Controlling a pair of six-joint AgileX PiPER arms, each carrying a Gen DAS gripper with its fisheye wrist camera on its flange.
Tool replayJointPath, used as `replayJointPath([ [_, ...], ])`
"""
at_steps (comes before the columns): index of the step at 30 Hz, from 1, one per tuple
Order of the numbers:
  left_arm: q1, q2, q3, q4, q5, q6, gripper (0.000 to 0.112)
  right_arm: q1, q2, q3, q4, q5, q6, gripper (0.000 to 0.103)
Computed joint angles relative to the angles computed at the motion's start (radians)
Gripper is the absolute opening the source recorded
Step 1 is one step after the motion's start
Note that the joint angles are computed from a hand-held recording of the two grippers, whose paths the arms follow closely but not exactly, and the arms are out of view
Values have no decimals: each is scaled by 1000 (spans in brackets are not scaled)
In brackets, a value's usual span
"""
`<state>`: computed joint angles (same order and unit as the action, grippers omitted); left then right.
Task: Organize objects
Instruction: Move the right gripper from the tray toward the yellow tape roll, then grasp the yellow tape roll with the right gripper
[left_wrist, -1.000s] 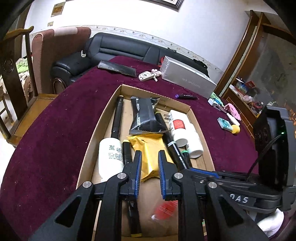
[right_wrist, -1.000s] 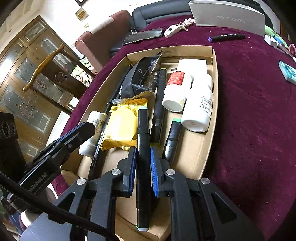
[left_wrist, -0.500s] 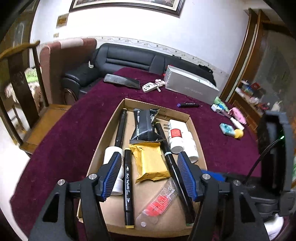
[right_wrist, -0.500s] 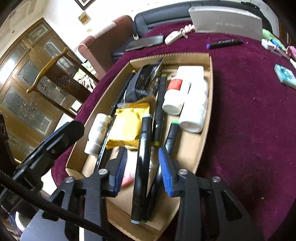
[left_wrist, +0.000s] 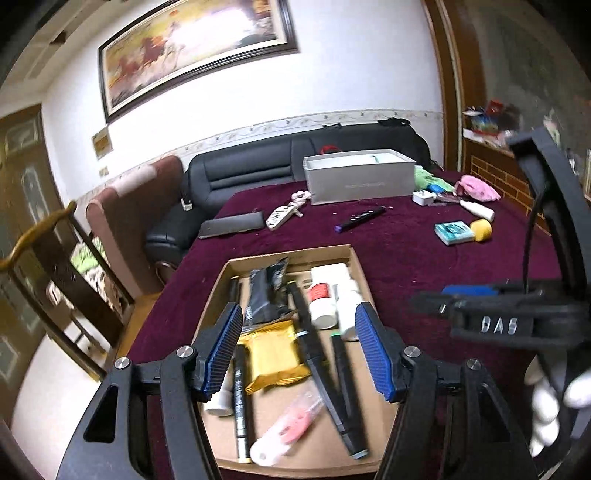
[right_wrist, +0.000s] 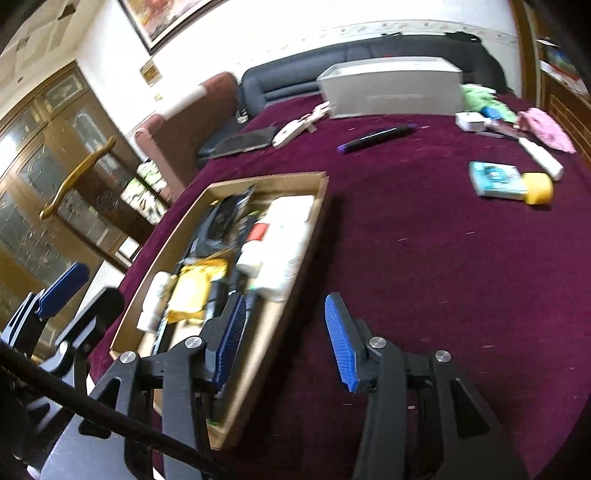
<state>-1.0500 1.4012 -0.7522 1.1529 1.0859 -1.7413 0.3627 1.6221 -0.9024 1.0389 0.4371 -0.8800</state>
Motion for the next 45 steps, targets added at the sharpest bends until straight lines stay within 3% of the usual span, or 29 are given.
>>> replayJointPath([
  [12, 14, 278, -326, -68, -32, 243, 58, -373, 42, -61, 49, 142, -142, 48],
  [15, 51, 340, -412, -104, -89, 334, 58, -456, 94, -118, 47, 168, -151, 48],
  [22, 213, 493, -625, -241, -332, 624, 57, -608, 238, -300, 49, 194, -120, 50],
  [26, 273, 628, -812, -311, -370, 827, 57, -627, 332, -428, -20, 194, -29, 51],
  [33, 335, 809, -1078, -447, -321, 1056, 57, -594, 522, -668, -121, 277, 145, 51],
  [39, 340, 893, -1202, -470, -298, 1191, 57, -525, 601, -767, -196, 226, 182, 52],
  [42, 343, 951, -1297, -506, -275, 1275, 57, -483, 624, -795, -301, 162, 241, 52],
  [44, 347, 994, -1367, -534, -257, 1325, 57, -475, 640, -815, -358, 161, 288, 33],
  [45, 348, 1016, -1407, -550, -245, 1352, 57, -481, 643, -814, -344, 172, 279, 32],
])
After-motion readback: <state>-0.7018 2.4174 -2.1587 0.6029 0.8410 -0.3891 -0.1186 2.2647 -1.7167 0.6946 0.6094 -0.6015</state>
